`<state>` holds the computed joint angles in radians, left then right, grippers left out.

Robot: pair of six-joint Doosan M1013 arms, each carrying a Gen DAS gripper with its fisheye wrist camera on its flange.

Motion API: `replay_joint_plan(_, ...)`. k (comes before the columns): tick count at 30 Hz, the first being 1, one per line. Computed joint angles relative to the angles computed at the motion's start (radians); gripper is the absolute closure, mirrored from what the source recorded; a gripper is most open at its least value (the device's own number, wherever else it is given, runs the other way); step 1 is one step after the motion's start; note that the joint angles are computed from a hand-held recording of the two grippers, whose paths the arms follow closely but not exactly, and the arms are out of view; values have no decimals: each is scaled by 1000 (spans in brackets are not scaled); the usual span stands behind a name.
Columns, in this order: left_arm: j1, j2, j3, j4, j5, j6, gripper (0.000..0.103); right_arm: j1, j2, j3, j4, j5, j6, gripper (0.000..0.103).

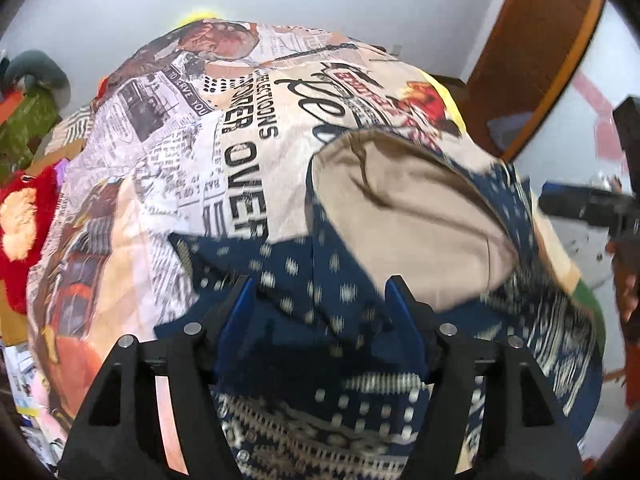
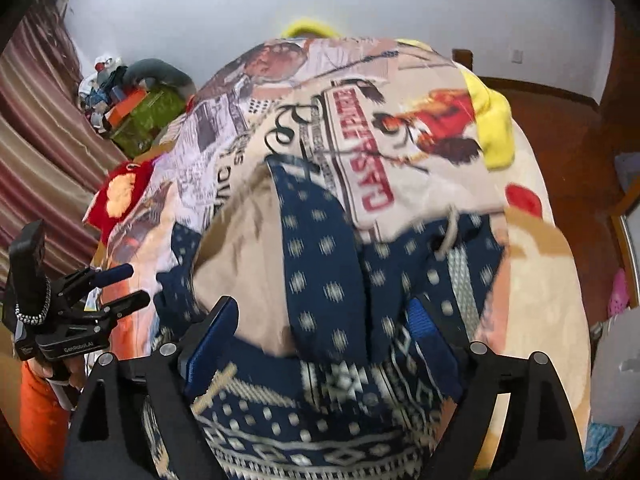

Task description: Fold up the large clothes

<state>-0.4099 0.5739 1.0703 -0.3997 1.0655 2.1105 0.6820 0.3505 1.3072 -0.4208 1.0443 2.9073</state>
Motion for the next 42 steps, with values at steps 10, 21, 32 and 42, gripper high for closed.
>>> replay_joint_plan(10, -31, 161, -182, 3, 120, -144, 37, -97, 86, -46, 203, -78, -160, 17)
replay_joint_plan(21, -27, 176, -188, -72, 124, -107, 95, -109, 97, -17, 167, -188, -154, 68)
replay_joint_plan(32, 20, -33, 22, -201, 0, 135, 96, -17, 20, 15, 47, -259, -114, 84)
replay_joint_plan(42, 39, -122, 173, -146, -24, 146, 86, 88, -4, 51, 17, -221, -28, 84)
